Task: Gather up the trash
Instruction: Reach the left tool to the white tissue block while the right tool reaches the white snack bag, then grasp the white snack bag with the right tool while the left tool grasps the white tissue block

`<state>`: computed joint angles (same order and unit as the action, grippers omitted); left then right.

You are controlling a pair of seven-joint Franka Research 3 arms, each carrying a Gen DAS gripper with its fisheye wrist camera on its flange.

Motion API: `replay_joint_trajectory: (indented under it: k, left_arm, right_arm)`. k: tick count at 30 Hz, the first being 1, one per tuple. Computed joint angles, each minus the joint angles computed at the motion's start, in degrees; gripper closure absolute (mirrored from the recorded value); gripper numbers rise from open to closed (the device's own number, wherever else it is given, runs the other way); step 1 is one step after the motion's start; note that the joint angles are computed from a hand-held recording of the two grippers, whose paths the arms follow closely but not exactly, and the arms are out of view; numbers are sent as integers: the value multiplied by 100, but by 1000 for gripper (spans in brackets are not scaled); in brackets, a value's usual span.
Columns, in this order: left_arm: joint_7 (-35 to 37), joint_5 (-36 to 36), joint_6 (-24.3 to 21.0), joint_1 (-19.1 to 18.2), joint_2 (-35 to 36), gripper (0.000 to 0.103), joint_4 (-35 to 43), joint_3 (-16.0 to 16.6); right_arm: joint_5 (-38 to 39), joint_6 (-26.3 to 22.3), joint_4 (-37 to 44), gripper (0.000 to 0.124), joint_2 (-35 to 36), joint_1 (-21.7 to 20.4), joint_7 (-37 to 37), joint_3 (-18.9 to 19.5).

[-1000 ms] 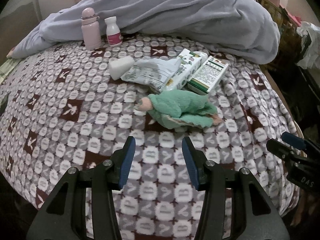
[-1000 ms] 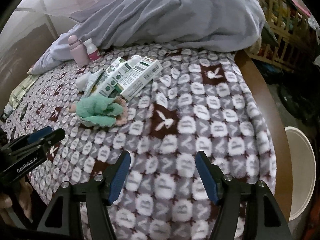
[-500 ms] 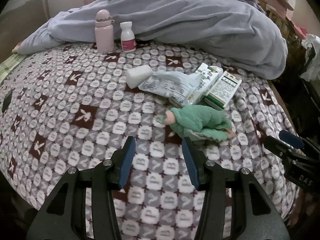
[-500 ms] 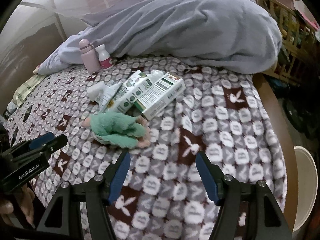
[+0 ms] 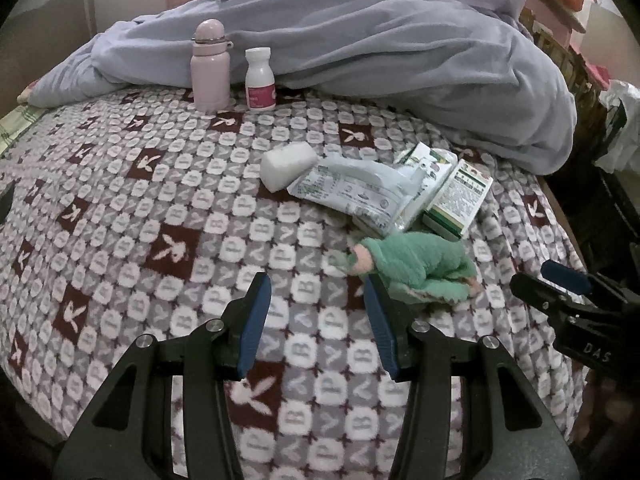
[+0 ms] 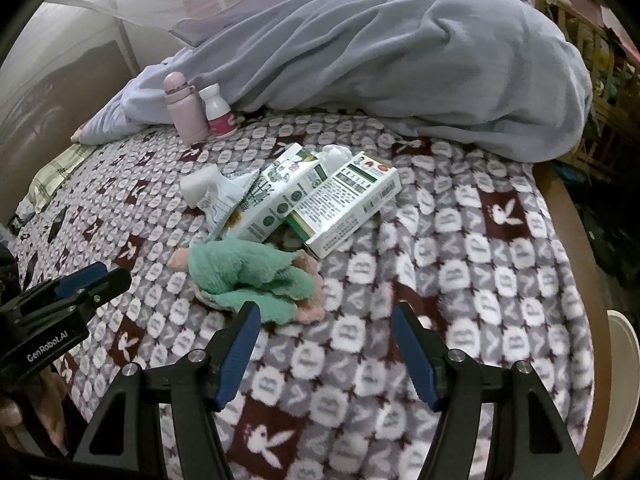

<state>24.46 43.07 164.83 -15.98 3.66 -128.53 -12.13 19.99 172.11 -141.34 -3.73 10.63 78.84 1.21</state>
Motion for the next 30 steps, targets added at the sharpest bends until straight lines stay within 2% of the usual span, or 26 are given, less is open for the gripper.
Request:
replay_joint_trajectory:
  k: [7,11,24,27,29,30]
  left_arm:
    - [649,-583,112,130,180,56,94,47]
    - [1187,-1149,253,252,303,56,146,52]
    - [1820,-1657,82,375,574,55,421,215]
    - [1895,-1695,40,398,589,55,461,235]
    - [1922,-1716,14,412,608,55,496,249]
    - [1937,-1732,-1,417,621,55,519,250]
  right_arm:
    - [244,-89,379,58,353,58,-329,16]
    - [464,-201,674,58,594,63,-664,71]
    - [1364,-944,2178,58,1599,-70,-2119,448]
    - [1161,-1121,2638,58,1894,-4,-2218,431]
    - [820,-1258,2991,53,2125,93,-2122,353]
    - [647,-1337,3146,47,2228,137,-2041,305]
